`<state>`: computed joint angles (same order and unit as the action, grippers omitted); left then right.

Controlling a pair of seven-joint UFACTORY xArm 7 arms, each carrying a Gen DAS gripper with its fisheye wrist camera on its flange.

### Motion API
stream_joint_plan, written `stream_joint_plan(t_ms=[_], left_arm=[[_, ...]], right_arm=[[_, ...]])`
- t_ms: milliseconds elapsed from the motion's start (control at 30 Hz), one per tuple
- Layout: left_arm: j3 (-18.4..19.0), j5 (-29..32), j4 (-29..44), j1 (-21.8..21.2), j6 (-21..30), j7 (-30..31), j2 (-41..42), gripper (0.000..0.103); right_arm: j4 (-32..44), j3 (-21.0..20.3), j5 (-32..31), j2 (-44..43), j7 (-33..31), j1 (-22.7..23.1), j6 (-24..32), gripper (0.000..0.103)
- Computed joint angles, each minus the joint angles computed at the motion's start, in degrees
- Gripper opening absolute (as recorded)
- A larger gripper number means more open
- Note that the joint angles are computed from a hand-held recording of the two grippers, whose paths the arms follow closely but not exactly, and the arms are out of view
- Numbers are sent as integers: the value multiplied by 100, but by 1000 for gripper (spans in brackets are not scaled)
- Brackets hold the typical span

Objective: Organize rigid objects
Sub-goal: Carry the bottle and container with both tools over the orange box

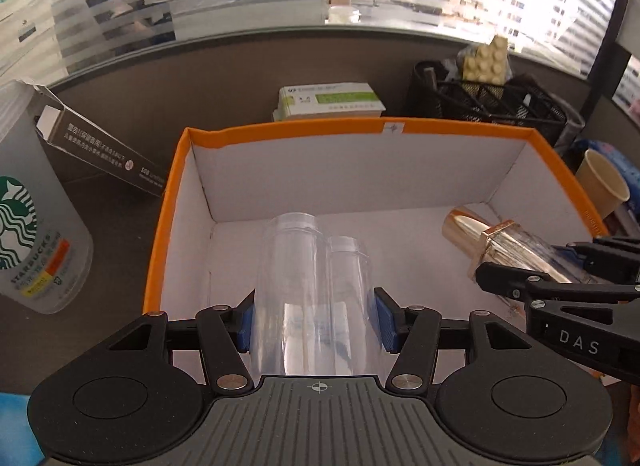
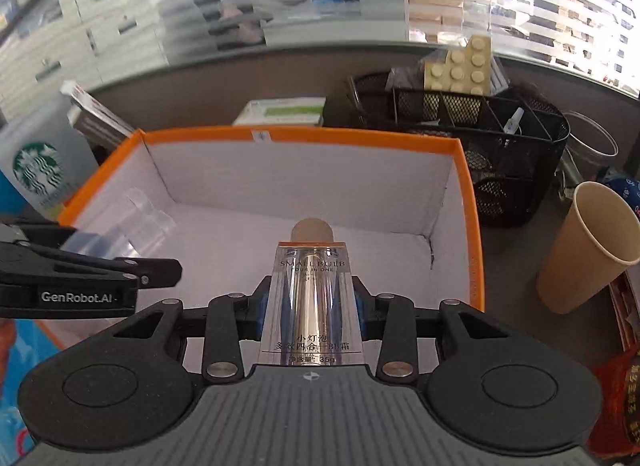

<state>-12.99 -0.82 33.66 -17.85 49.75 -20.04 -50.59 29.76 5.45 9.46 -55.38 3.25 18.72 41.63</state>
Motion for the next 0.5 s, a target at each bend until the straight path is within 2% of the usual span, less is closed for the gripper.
stream_joint_plan(t_ms=[500], left_arm=[[-184, 317, 175, -27, 367, 27, 435, 55]], right_arm=[[554, 374, -627, 804, -156, -153, 743, 35]])
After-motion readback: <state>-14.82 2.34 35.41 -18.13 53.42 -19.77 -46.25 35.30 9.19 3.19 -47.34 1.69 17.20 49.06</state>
